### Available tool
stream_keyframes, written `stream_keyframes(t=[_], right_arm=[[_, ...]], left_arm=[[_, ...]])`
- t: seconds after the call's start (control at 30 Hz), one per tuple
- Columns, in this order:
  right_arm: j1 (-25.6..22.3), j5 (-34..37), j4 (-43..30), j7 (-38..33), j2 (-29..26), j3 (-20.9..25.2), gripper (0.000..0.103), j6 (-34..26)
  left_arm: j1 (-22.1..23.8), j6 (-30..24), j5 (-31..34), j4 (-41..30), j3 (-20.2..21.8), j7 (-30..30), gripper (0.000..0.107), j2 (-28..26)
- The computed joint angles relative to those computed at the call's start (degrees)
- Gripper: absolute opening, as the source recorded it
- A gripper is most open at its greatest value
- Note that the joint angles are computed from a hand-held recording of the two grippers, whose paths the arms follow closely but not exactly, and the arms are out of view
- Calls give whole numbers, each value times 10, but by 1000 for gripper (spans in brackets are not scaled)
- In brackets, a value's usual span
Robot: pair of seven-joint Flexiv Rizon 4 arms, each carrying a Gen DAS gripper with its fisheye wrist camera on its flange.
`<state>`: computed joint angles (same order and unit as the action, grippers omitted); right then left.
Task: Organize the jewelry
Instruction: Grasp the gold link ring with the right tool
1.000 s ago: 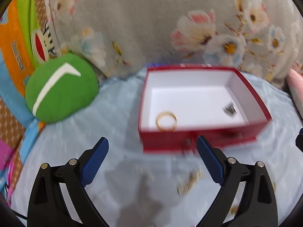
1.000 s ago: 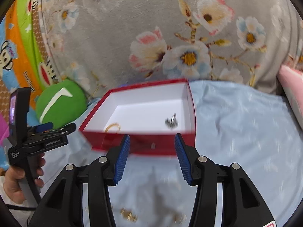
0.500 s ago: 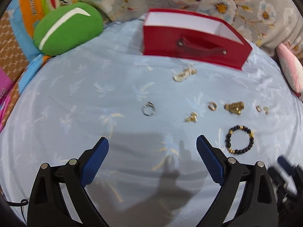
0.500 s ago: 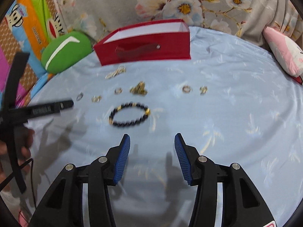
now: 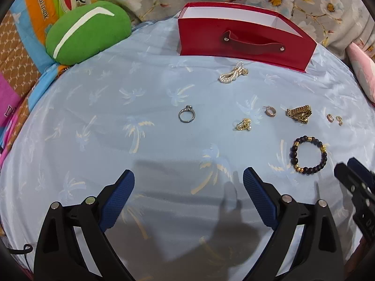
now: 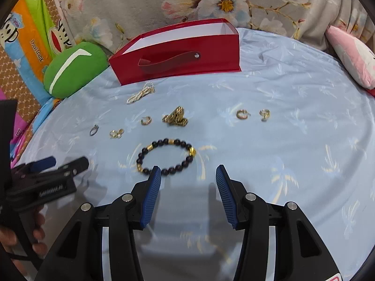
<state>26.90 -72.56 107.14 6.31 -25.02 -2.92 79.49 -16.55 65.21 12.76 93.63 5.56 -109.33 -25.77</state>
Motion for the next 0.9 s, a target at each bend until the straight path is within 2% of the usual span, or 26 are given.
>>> stream_keyframes(t=[0.17,0.4,0.67,0.77,0.83,0.9], right_arm=[[4,28,-33,-24,-23,-4,49,-9],[20,96,-95,-99,-66,-17,49,-13],[24,228,-156,-212,-112,-5,46,-25],[26,271,-170,-251,-123,4,40,-36],[28,298,-177,-278,-129,11,26,-44],[37,312,-177,-285,-129,1,24,-40]], left_arm=[[6,3,-12,3,-3,-2,91,-4],[5,4,-7,-3,7,-12,91,-5],[16,4,-8,-8,11,-20,91,-8],[19,4,-11,-9,10,-21,91,-9],[23,6,-15,-7,10,-22,91,-9],[27,8,-18,-6,10,-23,91,-9]])
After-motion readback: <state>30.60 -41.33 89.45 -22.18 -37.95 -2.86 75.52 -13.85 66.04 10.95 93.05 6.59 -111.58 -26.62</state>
